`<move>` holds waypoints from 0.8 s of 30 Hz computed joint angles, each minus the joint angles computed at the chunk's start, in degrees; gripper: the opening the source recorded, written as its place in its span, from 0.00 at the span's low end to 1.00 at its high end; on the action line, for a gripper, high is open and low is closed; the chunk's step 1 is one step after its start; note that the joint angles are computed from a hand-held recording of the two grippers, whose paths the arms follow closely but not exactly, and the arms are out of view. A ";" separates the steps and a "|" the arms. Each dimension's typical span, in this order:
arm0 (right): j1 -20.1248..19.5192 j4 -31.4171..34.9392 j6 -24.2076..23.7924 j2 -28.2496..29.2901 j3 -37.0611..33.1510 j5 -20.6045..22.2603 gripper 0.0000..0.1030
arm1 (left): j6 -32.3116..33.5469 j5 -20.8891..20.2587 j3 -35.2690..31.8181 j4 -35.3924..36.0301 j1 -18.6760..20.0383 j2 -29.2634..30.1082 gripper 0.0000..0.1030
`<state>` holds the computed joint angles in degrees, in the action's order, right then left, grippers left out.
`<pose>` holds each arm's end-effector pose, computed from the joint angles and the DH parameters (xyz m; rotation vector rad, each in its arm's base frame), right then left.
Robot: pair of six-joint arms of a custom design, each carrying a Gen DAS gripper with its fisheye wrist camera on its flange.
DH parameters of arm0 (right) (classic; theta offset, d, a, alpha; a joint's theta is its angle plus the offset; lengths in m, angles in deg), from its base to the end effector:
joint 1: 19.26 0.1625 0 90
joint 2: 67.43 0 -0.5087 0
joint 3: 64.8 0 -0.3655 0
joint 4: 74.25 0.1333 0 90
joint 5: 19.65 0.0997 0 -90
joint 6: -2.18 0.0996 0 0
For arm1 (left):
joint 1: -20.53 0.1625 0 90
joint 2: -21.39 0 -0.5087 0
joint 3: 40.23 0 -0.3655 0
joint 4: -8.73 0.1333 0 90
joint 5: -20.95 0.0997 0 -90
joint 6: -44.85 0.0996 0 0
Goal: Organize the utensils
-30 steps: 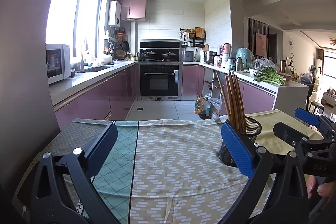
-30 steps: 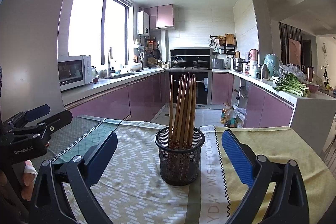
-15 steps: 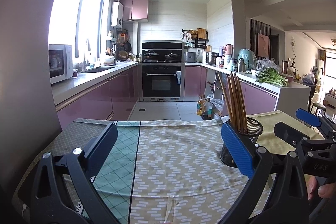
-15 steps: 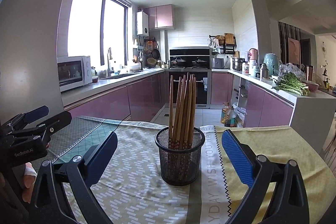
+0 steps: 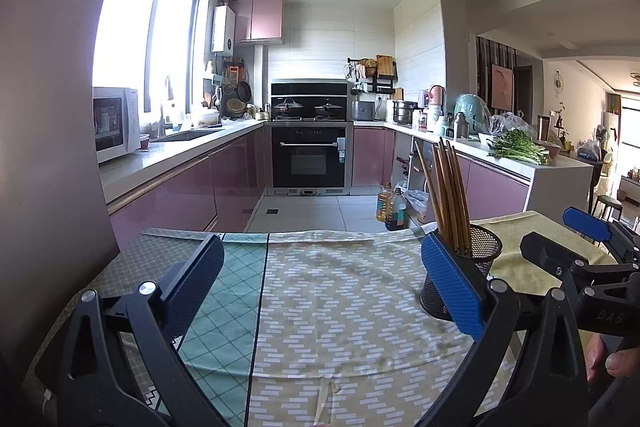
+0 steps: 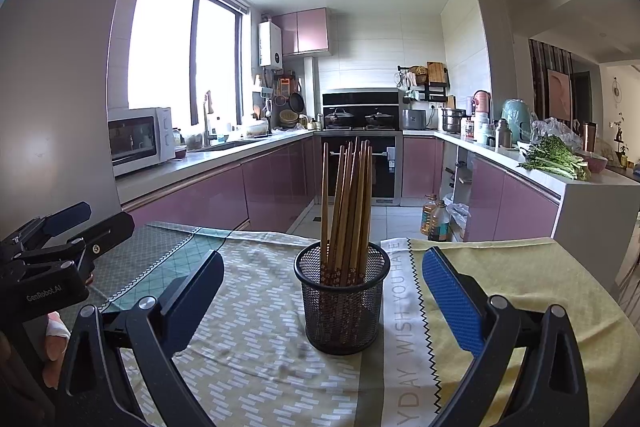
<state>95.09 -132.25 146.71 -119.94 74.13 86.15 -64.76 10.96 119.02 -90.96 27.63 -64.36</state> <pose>0.2490 -0.2926 0.0680 1.0342 -2.1994 1.4039 -0.1401 -0.2506 0.2223 0.4688 1.8484 -1.5246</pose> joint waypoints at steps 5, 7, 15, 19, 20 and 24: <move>0.06 0.13 0.00 0.01 -0.09 0.17 0.93 | -0.14 -0.16 -0.01 0.15 -0.04 -0.17 0.94; 0.07 0.10 0.03 -0.04 -0.07 0.16 0.93 | -0.30 -0.14 0.01 0.17 -0.08 -0.07 0.94; 0.13 0.58 0.04 -0.07 -0.37 0.23 0.93 | 0.81 -0.01 0.13 -1.13 0.26 0.14 0.94; 0.19 0.76 0.28 -0.09 -0.48 0.30 0.93 | 0.81 0.10 0.16 -1.35 0.29 0.32 0.94; 0.21 0.71 0.22 -0.06 -0.47 0.37 0.93 | 0.72 0.09 0.13 -1.21 0.29 0.27 0.94; 0.25 0.56 0.22 -0.05 -0.45 0.57 0.93 | 1.04 0.15 0.24 -1.78 0.37 0.34 0.94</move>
<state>95.34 -131.70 146.93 -119.99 73.68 86.72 -63.72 11.11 119.25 -92.74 28.00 -64.02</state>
